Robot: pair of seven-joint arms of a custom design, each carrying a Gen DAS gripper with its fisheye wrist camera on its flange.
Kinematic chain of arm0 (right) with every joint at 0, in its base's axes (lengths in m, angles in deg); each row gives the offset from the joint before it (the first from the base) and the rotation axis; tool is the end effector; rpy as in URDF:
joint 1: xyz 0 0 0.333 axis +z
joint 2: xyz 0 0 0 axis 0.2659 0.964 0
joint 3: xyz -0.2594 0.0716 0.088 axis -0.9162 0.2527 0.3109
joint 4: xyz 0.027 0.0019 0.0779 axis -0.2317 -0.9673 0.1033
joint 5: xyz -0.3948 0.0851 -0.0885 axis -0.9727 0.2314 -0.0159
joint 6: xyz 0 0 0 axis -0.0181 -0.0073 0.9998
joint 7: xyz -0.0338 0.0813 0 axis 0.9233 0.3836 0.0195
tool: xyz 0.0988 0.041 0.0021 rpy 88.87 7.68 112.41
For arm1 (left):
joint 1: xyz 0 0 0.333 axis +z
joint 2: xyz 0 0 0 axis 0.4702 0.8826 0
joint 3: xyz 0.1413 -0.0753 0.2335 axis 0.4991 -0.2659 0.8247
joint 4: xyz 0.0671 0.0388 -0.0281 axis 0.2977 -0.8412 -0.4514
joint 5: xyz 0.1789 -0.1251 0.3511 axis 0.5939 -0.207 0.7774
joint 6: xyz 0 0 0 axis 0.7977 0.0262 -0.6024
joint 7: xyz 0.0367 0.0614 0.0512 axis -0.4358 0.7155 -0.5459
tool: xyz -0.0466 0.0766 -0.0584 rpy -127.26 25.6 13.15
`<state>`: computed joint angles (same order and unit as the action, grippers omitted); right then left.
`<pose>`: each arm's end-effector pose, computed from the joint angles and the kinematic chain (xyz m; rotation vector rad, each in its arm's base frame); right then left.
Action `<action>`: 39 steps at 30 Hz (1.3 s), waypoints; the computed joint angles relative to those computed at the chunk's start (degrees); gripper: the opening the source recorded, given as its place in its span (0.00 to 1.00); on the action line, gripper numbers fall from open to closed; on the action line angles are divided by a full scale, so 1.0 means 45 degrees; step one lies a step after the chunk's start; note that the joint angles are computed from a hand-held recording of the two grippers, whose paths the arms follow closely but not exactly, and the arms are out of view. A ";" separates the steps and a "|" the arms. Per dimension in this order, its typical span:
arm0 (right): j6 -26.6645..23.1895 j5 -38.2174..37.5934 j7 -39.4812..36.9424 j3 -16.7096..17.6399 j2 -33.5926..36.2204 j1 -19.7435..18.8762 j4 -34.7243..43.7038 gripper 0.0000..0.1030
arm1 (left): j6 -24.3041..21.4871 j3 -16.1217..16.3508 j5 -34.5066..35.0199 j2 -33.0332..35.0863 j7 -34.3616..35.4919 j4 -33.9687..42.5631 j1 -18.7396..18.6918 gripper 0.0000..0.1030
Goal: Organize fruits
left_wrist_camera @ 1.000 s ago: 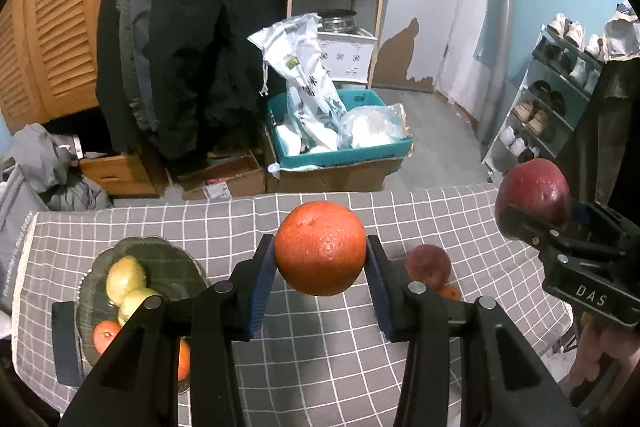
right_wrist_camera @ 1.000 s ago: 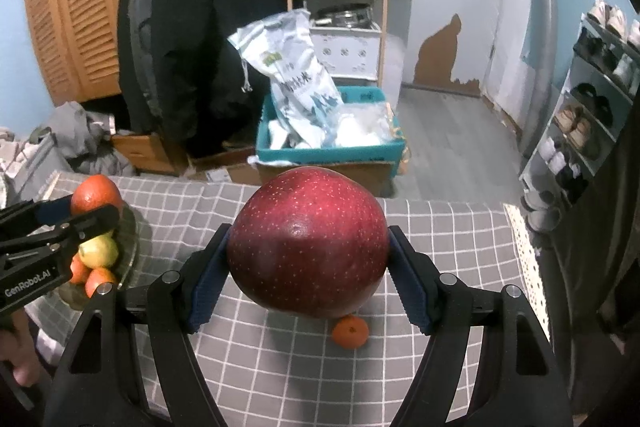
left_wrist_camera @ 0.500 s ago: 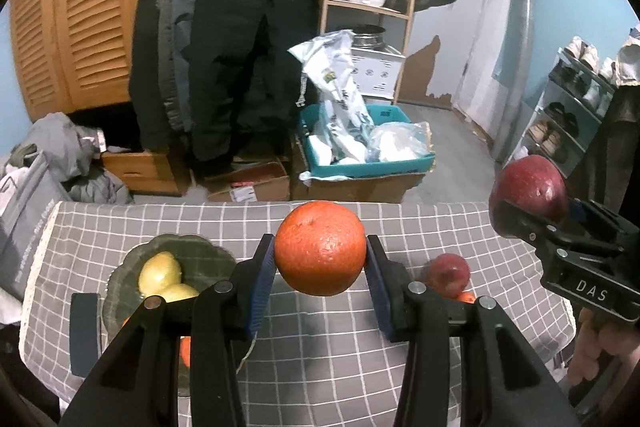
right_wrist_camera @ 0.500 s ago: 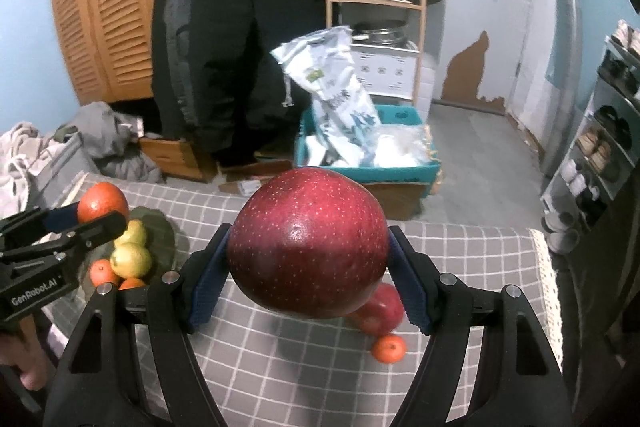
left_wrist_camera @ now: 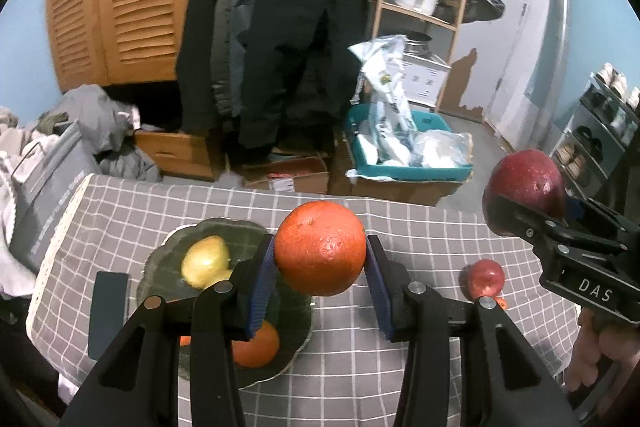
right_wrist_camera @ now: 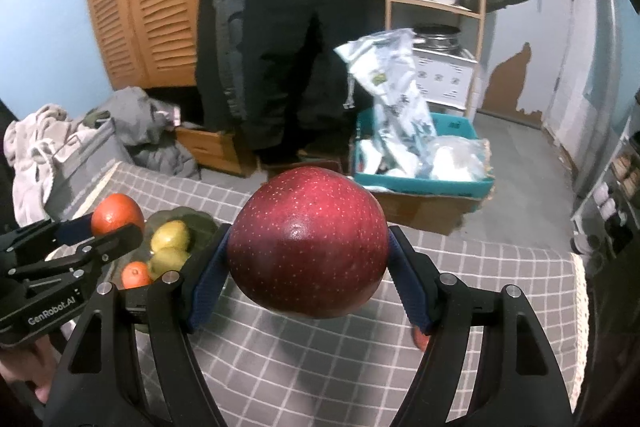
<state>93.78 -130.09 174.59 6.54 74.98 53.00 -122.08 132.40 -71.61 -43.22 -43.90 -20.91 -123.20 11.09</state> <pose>0.4217 0.4757 0.5244 -1.6801 1.7859 -0.7095 0.4444 -0.3467 0.4694 -1.5662 2.0854 -0.9946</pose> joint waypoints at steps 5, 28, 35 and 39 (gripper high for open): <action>0.0284 0.0272 -0.0580 -0.0146 0.1063 0.0161 0.1109 0.73 | -0.0096 0.0195 -0.0204 -0.0239 0.0000 -0.0339 0.0188 0.43; 0.0962 0.3508 -0.3739 -0.1661 0.5878 0.1624 0.5878 0.73 | -0.1017 0.0965 -0.1719 0.0350 0.0889 -0.1267 0.0732 0.43; 0.0690 0.4741 -0.4675 -0.1920 0.7073 0.1862 0.7069 0.73 | -0.1527 0.1007 -0.1936 0.1088 0.1195 -0.1052 0.0706 0.43; 0.0741 0.5280 -0.4979 -0.1991 0.7363 0.1885 0.7231 0.73 | -0.1889 0.1071 -0.2149 0.1494 0.1327 -0.0849 0.0659 0.43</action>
